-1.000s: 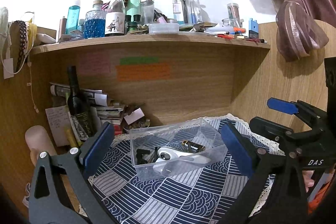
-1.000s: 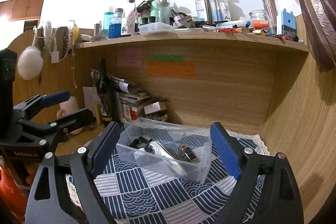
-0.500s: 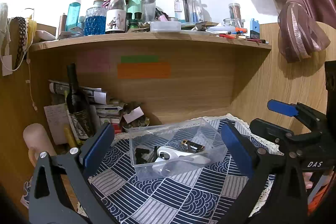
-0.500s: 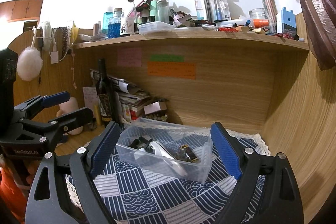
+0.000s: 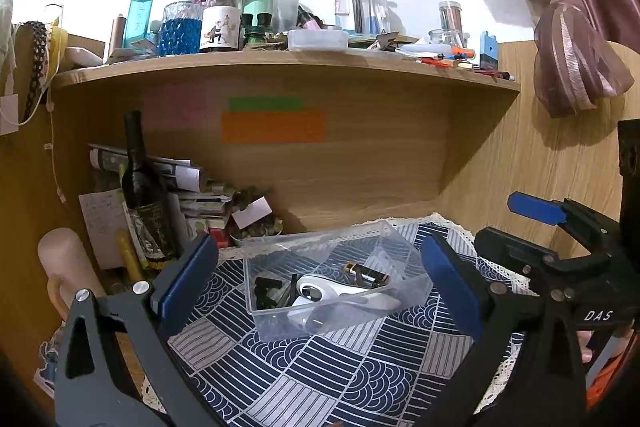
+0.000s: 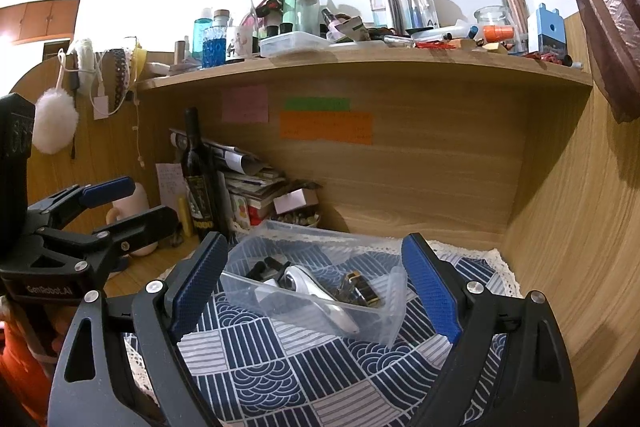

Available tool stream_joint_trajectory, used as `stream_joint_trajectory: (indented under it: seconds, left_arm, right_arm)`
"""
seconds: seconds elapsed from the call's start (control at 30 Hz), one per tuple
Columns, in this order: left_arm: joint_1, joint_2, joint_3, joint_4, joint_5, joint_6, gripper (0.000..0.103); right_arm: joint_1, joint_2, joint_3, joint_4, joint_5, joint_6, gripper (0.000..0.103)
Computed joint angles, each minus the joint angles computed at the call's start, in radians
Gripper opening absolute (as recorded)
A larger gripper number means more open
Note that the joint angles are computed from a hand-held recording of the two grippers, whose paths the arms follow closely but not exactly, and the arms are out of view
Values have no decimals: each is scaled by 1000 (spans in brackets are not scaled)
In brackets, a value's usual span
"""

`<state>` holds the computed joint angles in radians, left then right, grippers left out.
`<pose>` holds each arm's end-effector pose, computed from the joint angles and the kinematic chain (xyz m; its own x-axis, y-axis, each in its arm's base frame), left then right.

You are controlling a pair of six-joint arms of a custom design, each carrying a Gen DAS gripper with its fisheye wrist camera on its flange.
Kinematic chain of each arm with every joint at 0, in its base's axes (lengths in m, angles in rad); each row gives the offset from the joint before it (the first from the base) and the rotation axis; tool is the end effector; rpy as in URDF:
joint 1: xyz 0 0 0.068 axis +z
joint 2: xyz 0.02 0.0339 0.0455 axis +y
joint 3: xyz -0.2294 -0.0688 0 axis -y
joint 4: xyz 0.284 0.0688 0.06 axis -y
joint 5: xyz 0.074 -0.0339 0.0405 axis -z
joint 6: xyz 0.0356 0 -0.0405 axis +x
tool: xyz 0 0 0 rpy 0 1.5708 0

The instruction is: Organize rigid objects

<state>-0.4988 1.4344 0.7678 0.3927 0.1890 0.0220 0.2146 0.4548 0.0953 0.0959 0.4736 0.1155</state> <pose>0.3077 -0.1752 0.1828 -0.2236 0.1464 -0.9636 0.6338 0.7730 -0.0296 0.2017 0.0273 0.1430 -0.2251 0.0559 -0.9727 0.2685 0.9633 -0.0068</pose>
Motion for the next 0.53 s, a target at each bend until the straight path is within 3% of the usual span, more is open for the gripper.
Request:
stream_joint_trajectory:
  seconds: [0.53]
  left_arm:
    - [4,30,28,-6,26,-9,103]
  right_arm:
    - [-30,88,22,54,-30,4,88]
